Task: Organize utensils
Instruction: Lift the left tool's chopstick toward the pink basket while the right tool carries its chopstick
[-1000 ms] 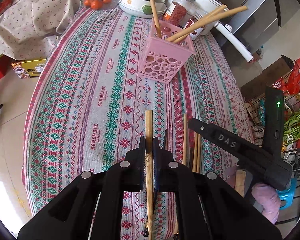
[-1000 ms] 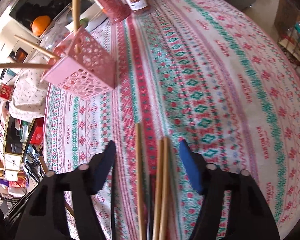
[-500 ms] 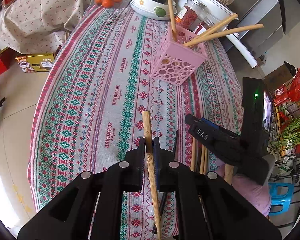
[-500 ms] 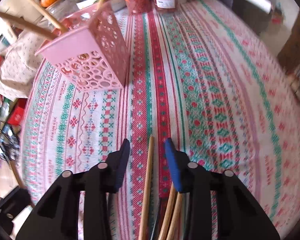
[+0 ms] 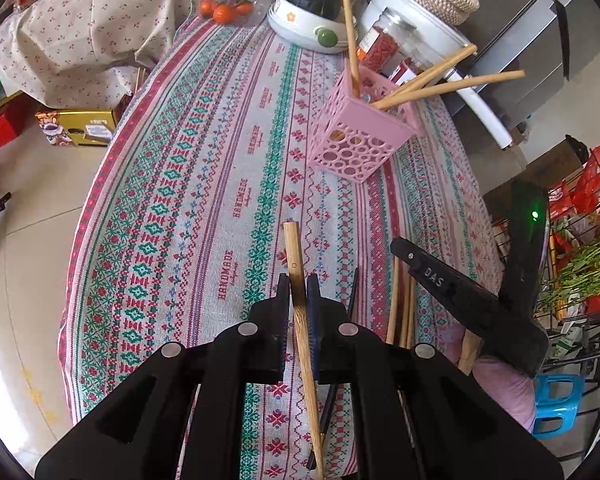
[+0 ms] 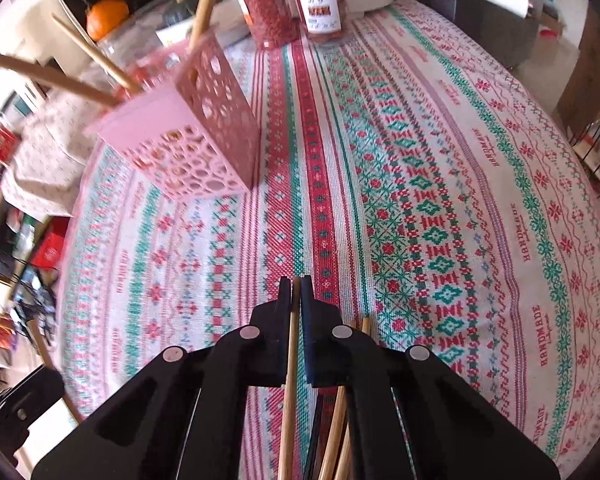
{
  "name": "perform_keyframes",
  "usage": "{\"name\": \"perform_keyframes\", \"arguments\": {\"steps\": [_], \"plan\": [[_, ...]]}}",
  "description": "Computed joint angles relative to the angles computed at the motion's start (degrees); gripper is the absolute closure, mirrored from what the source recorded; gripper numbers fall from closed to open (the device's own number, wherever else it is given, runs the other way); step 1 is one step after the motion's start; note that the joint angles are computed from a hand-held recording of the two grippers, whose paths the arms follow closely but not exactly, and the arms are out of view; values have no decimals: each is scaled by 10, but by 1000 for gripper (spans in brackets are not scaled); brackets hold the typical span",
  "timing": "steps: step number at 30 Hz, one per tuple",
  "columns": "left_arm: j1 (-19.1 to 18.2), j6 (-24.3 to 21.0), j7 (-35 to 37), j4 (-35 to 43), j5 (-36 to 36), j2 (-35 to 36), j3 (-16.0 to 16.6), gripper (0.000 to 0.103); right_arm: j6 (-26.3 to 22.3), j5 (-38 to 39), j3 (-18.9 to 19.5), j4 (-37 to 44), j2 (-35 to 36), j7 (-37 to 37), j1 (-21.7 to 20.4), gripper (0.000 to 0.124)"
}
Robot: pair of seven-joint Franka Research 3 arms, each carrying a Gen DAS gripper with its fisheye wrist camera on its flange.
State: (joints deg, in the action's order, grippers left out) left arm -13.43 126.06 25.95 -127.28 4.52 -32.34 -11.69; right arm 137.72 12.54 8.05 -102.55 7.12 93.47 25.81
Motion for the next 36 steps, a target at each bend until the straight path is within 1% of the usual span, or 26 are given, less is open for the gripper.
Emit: {"name": "perform_keyframes", "arguments": {"steps": [3,4,8,10,11,13,14,15,17,19,20,22,24,27,32,34,35,36], "plan": [[6,13,-11,-6,20,-17,-11,95,30,43,2,-34,-35,-32,-8,119],[8,15,-16,-8,28,-24,-15,95,42,69,2,-50,-55,-52,-12,119],[17,12,-39,-6,69,-49,-37,95,69,142,-3,-99,-116,-120,-17,119],[13,7,-40,-2,80,-52,-40,95,84,172,-9,-120,-142,-154,-16,119],[5,4,-33,-2,74,-50,-36,95,90,183,-10,-130,-155,-165,-14,119],[-12,-4,-18,5,50,-31,-22,95,95,214,-18,-156,-188,-191,-11,119],[-15,-6,-23,3,36,-24,-18,89,93,228,-23,-165,-200,-202,-9,119],[-21,3,-23,-1,16,-14,-10,83,90,237,-27,-170,-210,-208,-9,119],[-29,10,-7,8,-8,16,1,81,90,259,-35,-185,-231,-222,-8,119],[-25,2,0,39,-10,58,-4,79,84,272,-44,-200,-250,-229,-11,119],[-26,5,7,50,-13,76,-5,75,82,275,-46,-201,-253,-229,-14,119],[-31,14,25,74,-32,114,-3,75,76,279,-51,-206,-262,-227,-19,119],[-33,12,39,98,-41,148,-6,75,72,283,-56,-206,-266,-227,-24,119],[-26,-10,28,128,-22,183,-19,75,68,295,-65,-197,-263,-233,-31,119],[-24,-25,32,162,-12,227,-22,75,71,312,-73,-180,-253,-247,-40,118],[-23,-35,29,176,-4,241,-24,78,72,317,-74,-171,-246,-254,-44,118],[-23,-38,28,179,-1,246,-25,82,76,316,-73,-168,-244,-256,-47,118],[-23,-40,30,182,-3,252,-24,84,82,316,-71,-165,-240,-258,-49,118]]}}
